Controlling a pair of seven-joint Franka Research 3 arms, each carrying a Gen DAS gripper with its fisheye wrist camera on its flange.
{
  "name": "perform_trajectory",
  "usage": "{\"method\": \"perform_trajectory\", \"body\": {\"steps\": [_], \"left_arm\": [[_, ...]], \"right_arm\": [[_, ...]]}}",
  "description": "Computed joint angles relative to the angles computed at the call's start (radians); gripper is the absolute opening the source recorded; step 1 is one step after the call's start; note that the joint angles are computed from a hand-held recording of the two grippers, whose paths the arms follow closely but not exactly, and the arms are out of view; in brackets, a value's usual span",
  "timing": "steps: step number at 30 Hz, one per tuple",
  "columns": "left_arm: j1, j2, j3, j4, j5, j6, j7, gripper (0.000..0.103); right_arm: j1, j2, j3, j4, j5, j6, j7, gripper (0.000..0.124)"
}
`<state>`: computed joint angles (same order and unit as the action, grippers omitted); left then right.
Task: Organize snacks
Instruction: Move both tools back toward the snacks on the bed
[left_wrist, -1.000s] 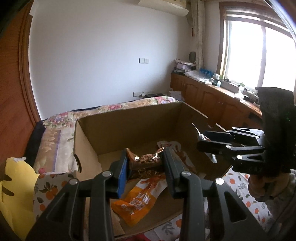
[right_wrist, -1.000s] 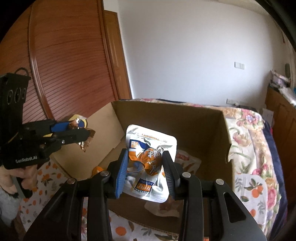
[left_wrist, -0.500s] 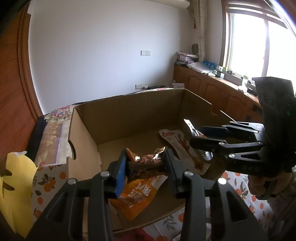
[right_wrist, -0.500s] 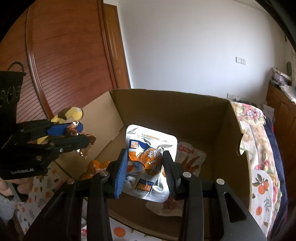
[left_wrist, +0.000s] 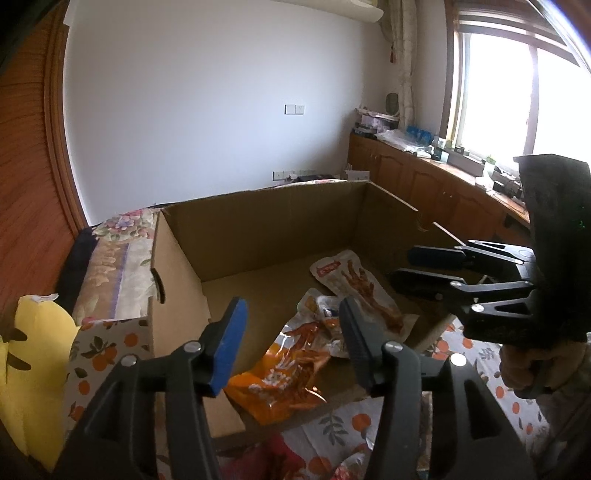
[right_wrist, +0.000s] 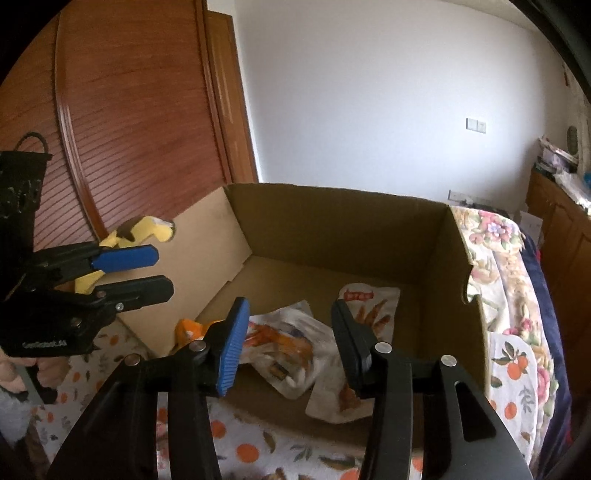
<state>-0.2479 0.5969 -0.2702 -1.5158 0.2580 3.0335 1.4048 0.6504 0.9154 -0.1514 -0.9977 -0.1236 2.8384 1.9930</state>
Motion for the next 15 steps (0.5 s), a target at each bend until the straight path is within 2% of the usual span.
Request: {"method": "perform_trajectory", "body": {"steps": [5, 11, 15], "left_arm": [[0.009, -0.094, 0.002, -0.130, 0.005, 0.058, -0.019, 0.054], [0.020, -0.205, 0.008, -0.303, 0.020, 0.107, -0.059, 0.055], [-0.003, -0.258, 0.043, -0.409, 0.040, 0.142, -0.114, 0.055]], "right_arm": [[0.073, -0.137, -0.070, -0.211, -0.044, 0.074, 0.077, 0.047], [0.214, -0.287, -0.198, -0.466, -0.135, 0.159, 0.239, 0.051], [0.302, -0.334, -0.278, -0.589, -0.180, 0.215, 0.348, 0.057]]}}
